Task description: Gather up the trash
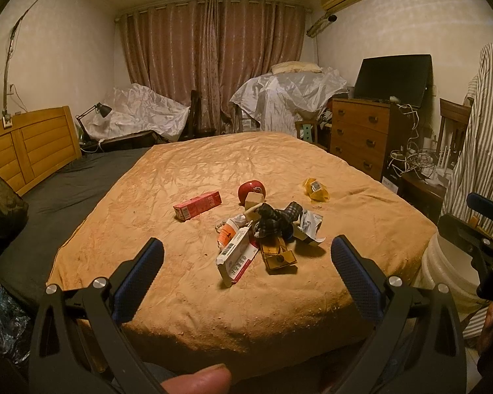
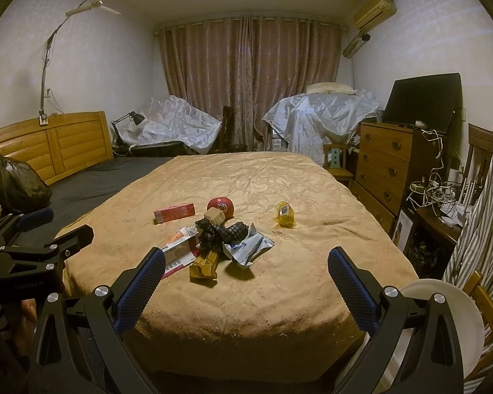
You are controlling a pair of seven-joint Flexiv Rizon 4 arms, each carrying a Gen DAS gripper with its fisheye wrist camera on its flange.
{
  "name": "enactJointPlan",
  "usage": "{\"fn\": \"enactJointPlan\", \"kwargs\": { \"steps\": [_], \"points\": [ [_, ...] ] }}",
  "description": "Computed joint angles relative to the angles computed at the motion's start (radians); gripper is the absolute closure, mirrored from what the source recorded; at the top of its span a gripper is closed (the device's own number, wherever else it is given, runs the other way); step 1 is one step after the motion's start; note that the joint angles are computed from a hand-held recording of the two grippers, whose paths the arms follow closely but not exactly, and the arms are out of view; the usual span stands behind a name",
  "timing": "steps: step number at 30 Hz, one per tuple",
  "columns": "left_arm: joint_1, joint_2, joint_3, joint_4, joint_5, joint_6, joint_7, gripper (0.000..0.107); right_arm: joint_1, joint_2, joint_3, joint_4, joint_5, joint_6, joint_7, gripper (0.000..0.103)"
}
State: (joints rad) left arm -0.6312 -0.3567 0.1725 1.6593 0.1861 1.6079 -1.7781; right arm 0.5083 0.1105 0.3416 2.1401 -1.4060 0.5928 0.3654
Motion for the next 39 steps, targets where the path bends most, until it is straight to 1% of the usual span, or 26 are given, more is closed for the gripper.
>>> {"fn": "enactJointPlan", "kwargs": {
  "steps": [6,16,18,19,21,23,24,25,27,28,30,31,32,33,35,36,37,38,39],
  "points": [
    [0.001,0.001,0.0,-0.001,0.004,-0.004,-0.002,0.009,0.002,-0.007,0.0,-0.001,-0.003,0.0,0.004,0.004],
    [0.03,0.008,-0.023,0.019,-0.003,0.0,0.015,0.009,0.005,-0.01,-0.003,-0.001,-0.004,0.001,0.005,0.004],
    [0.026,0.001,-0.015,0.004,0.012,-0.016,0.006,0.009,0.006,-0.014,-0.003,0.0,-0.004,0.003,0.007,0.004],
    [0.054,0.002,-0.049,0.013,-0.012,-0.02,0.047,0.009,0.006,-0.017,-0.005,-0.001,-0.005,0.006,0.006,0.004],
    [0.145,-0.001,-0.157,0.029,-0.063,-0.023,0.134,0.009,0.006,-0.024,-0.009,-0.002,-0.011,0.013,0.005,0.004],
    [0.182,-0.011,-0.191,0.041,-0.097,-0.007,0.173,0.009,0.001,-0.025,-0.018,-0.001,-0.011,0.038,-0.015,0.004],
    [0.191,-0.021,-0.196,0.039,-0.111,-0.003,0.191,0.009,-0.002,-0.032,-0.023,0.0,-0.009,0.053,-0.023,0.004],
    [0.191,-0.036,-0.185,0.022,-0.119,-0.026,0.209,0.009,-0.007,-0.036,-0.03,0.001,-0.008,0.077,-0.031,0.004],
    [0.227,-0.071,-0.21,-0.009,-0.149,-0.072,0.266,0.009,-0.024,-0.051,-0.052,0.002,-0.012,0.143,-0.038,0.004],
    [0.233,-0.088,-0.212,-0.03,-0.161,-0.097,0.286,0.009,-0.036,-0.064,-0.068,0.0,-0.023,0.191,-0.036,0.004],
    [0.284,-0.131,-0.273,-0.081,-0.198,-0.169,0.366,0.009,-0.063,-0.09,-0.096,0.002,-0.061,0.279,-0.015,0.004],
    [0.331,-0.164,-0.334,-0.11,-0.27,-0.222,0.454,0.009,-0.078,-0.111,-0.113,-0.003,-0.076,0.326,-0.006,0.004],
    [0.353,-0.186,-0.363,-0.138,-0.292,-0.257,0.478,0.009,-0.092,-0.134,-0.128,-0.01,-0.075,0.376,-0.004,0.004],
    [0.354,-0.226,-0.362,-0.197,-0.319,-0.315,0.497,0.009,-0.112,-0.162,-0.149,-0.018,-0.079,0.452,0.005,0.004],
    [0.328,-0.285,-0.333,-0.289,-0.334,-0.386,0.507,0.009,-0.148,-0.219,-0.185,-0.043,-0.095,0.584,0.04,0.004],
    [0.324,-0.316,-0.333,-0.335,-0.343,-0.419,0.522,0.011,-0.167,-0.247,-0.202,-0.056,-0.112,0.652,0.072,0.004],
    [0.322,-0.357,-0.337,-0.404,-0.359,-0.482,0.539,0.018,-0.185,-0.275,-0.221,-0.074,-0.152,0.717,0.117,0.004],
    [0.319,-0.384,-0.34,-0.449,-0.373,-0.528,0.551,0.022,-0.202,-0.302,-0.235,-0.096,-0.192,0.771,0.159,0.004],
    [0.316,-0.42,-0.347,-0.508,-0.387,-0.58,0.569,0.028,-0.217,-0.333,-0.245,-0.124,-0.233,0.817,0.195,0.004]
  ]
}}
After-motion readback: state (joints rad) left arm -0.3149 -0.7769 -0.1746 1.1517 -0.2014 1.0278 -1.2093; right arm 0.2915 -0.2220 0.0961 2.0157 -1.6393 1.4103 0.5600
